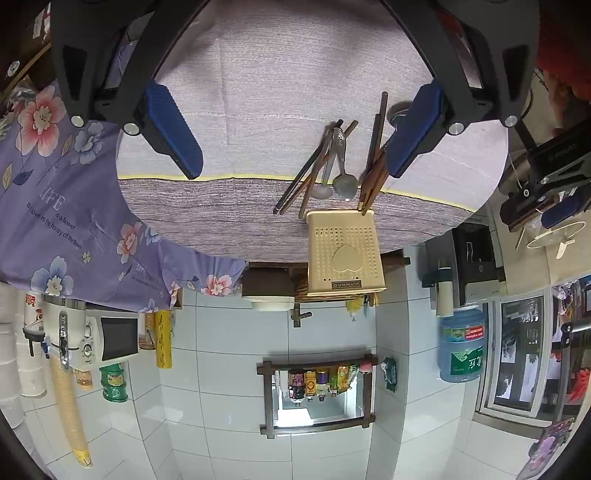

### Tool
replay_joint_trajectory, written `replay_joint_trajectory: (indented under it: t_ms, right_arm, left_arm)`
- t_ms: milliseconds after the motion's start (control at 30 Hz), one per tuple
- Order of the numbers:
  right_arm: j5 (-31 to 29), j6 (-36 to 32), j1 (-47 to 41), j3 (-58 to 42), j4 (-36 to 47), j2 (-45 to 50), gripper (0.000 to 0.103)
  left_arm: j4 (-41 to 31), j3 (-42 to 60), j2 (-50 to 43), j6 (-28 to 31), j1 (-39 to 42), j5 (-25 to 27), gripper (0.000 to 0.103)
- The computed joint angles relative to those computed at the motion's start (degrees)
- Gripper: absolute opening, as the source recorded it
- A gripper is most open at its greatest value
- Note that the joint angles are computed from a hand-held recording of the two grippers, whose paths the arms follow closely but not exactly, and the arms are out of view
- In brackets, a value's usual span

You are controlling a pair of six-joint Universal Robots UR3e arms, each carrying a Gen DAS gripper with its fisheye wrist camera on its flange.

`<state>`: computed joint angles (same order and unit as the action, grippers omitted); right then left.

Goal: Organize utensils

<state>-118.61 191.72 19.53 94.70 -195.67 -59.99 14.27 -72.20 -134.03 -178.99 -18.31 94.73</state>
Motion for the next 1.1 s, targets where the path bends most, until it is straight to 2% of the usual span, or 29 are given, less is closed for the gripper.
replay_joint_trajectory:
  t_ms: [1100]
  right_arm:
    - [0.4, 0.8, -0.2, -0.2, -0.4, 1.5, 0.098]
  left_arm:
    - [0.5, -0.1, -0.5, -0.3, 0.3, -0.4, 0.098]
